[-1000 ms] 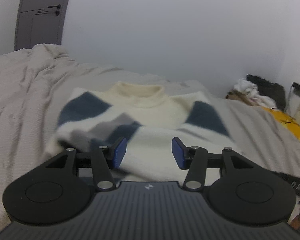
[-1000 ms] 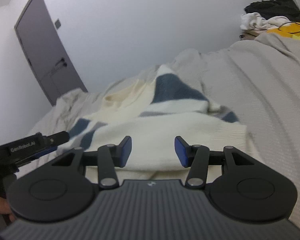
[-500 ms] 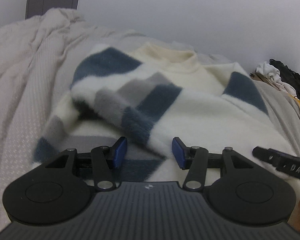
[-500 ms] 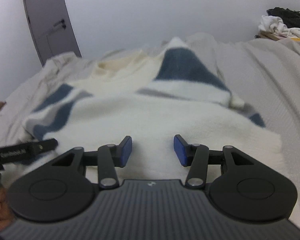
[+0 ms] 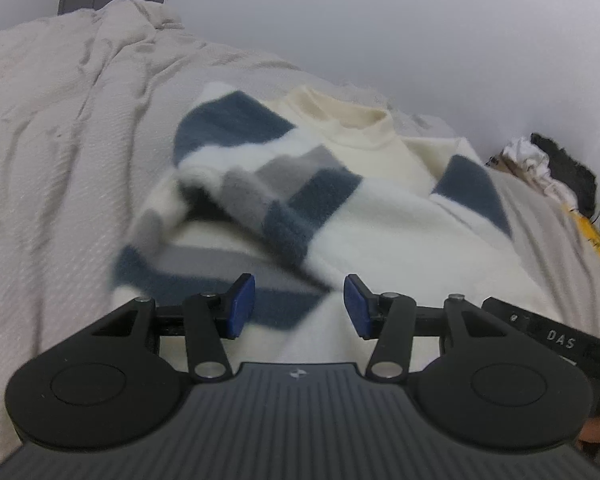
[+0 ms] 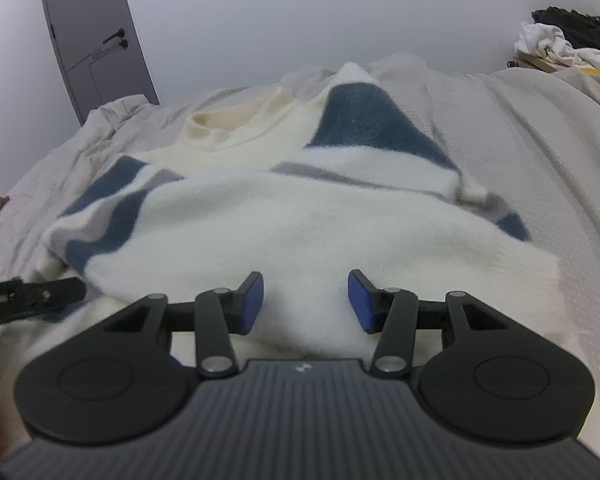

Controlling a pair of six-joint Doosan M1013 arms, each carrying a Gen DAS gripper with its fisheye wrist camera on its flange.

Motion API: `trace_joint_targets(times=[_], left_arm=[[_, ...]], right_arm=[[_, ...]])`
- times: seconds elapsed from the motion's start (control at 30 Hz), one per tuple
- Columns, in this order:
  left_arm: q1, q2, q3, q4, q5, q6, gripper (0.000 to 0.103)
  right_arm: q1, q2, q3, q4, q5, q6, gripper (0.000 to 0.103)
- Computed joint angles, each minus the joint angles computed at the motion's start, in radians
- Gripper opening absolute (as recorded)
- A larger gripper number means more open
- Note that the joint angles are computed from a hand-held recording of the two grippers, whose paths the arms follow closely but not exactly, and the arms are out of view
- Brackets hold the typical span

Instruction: Fold large clothes

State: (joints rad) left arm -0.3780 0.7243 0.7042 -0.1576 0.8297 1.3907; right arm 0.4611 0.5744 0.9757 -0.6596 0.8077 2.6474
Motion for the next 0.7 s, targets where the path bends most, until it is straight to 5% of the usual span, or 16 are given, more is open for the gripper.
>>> trace_joint_targets(times=[0.23, 0.5, 0.63, 0.7], left_arm=[[0.005, -0.116, 0.147, -0.033, -0.038, 0.013, 0.056], [0.035, -0.261, 0.337, -0.101, -0.047, -0.015, 0.056], [0.072, -0.307, 0.402, -0.21, -0.035, -0.03, 0.056], [0.092, -0.316, 0.422, -0.266, -0.022, -0.05, 0.056]], right_arm=[[0.035, -0.066, 0.066, -0.045, -0.007, 0.023, 0.05], [0.069, -0.122, 0.089, 0.015, 0.132, -0.02, 0.05], [0.067, -0.153, 0.123, 0.057, 0.176, 0.052, 0.07], [0.057, -0.171, 0.148, 0.089, 0.178, 0.118, 0.07]])
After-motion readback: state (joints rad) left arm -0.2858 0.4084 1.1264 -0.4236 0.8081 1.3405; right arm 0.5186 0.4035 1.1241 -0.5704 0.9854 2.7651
